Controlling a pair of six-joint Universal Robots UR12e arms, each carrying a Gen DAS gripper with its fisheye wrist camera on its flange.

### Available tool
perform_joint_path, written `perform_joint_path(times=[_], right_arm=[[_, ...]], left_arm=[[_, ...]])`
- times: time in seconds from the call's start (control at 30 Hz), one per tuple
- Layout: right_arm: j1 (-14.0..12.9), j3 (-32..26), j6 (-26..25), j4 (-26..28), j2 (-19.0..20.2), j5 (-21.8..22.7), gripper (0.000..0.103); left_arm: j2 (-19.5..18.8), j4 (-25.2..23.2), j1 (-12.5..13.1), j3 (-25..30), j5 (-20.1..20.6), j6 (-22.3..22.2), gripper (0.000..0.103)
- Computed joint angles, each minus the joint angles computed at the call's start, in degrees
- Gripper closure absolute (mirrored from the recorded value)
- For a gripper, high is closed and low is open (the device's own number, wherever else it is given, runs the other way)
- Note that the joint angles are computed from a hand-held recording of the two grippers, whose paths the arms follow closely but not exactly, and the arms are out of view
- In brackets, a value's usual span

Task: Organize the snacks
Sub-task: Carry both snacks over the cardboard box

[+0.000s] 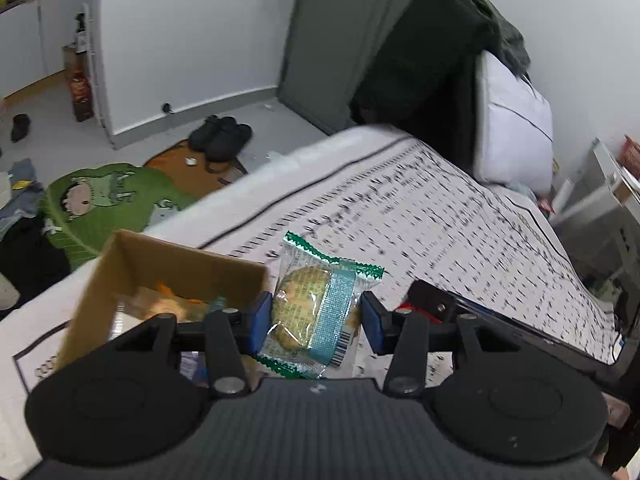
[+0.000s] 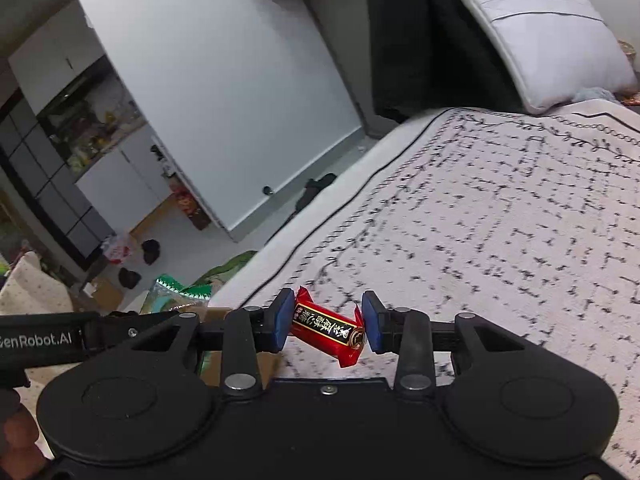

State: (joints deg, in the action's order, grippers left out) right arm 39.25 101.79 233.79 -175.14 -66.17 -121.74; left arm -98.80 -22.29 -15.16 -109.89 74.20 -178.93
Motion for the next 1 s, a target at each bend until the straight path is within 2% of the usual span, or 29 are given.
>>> perform_joint_path(times=[0.5, 0.77, 1.0], right_arm=[[1.1, -4.0, -4.2, -3.3, 2.5, 2.6, 0.067], [1.0, -5.5, -5.1, -4.7, 3.8, 5.6, 0.067], [1.0, -6.9, -5.7, -5.2, 5.1, 8.2, 0.067]], left_arm=[[2.0, -1.3, 3.9, -0.5, 0.8, -2.9, 0.056], [1.0, -2.9, 6.1, 0.6, 0.7, -5.2, 0.056], [-0.4, -2.8, 6.7, 1.5, 0.9, -6.0, 0.056]])
